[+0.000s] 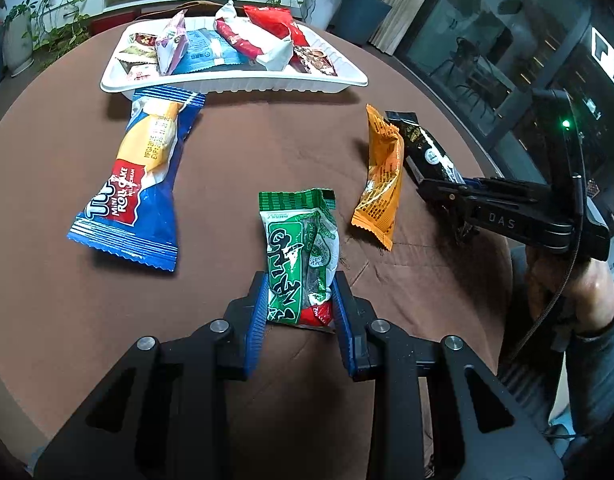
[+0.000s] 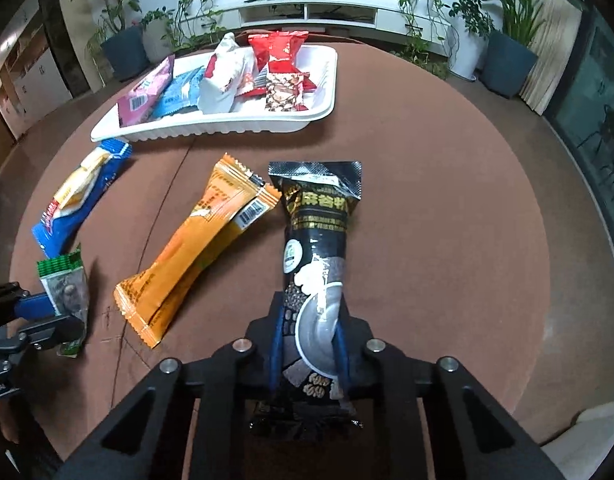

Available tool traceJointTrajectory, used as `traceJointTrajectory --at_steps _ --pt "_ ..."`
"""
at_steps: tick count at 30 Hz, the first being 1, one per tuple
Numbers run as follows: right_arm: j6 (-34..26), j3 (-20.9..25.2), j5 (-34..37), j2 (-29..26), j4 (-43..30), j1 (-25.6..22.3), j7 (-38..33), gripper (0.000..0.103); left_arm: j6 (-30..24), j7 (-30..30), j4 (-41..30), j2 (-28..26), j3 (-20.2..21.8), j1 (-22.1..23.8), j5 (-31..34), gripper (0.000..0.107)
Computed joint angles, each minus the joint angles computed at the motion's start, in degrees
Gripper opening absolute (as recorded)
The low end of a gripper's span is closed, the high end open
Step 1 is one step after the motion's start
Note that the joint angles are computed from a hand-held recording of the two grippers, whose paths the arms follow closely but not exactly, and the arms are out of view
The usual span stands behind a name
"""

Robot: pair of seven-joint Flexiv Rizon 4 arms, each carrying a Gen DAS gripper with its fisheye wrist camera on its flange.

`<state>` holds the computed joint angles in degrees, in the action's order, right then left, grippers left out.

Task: Organize snacks
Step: 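Carry the green bag and black pack over the white tray with both grippers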

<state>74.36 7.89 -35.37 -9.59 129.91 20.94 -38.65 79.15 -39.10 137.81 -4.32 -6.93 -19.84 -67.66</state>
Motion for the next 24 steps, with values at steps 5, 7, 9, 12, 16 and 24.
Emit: traceJointTrajectory --at_steps 5,7,9,12,16,24 --pt "4.4 0.7 3.2 1.2 1.9 -1.3 0.1 0.021 0.3 2.6 0.2 0.4 -0.3 -0.8 -5.1 0.029" --pt "6.3 1.8 7.1 1.4 2.2 -1.9 -1.8 0.021 -0.1 3.8 0.4 0.9 -0.2 -1.2 -7.3 0.029" --pt "7.5 2.2 9.6 1.9 2.7 -2.1 -2.9 0.021 -0.2 4.8 0.4 1.2 0.0 -1.7 -9.0 0.029" --pt "8.7 3.3 14.6 2.5 2.9 -2.6 -5.7 0.021 -0.7 6.5 0.2 1.9 0.3 -2.3 -12.4 0.029" --pt "10.1 4.2 20.7 3.1 2.6 -3.6 -8.7 0.021 -1.6 7.9 -0.6 2.9 1.0 -2.5 -15.0 0.028" --pt "10.5 0.5 22.1 5.0 1.5 -6.2 -8.7 0.021 -3.7 5.3 -3.6 5.0 4.2 2.3 -9.1 0.028"
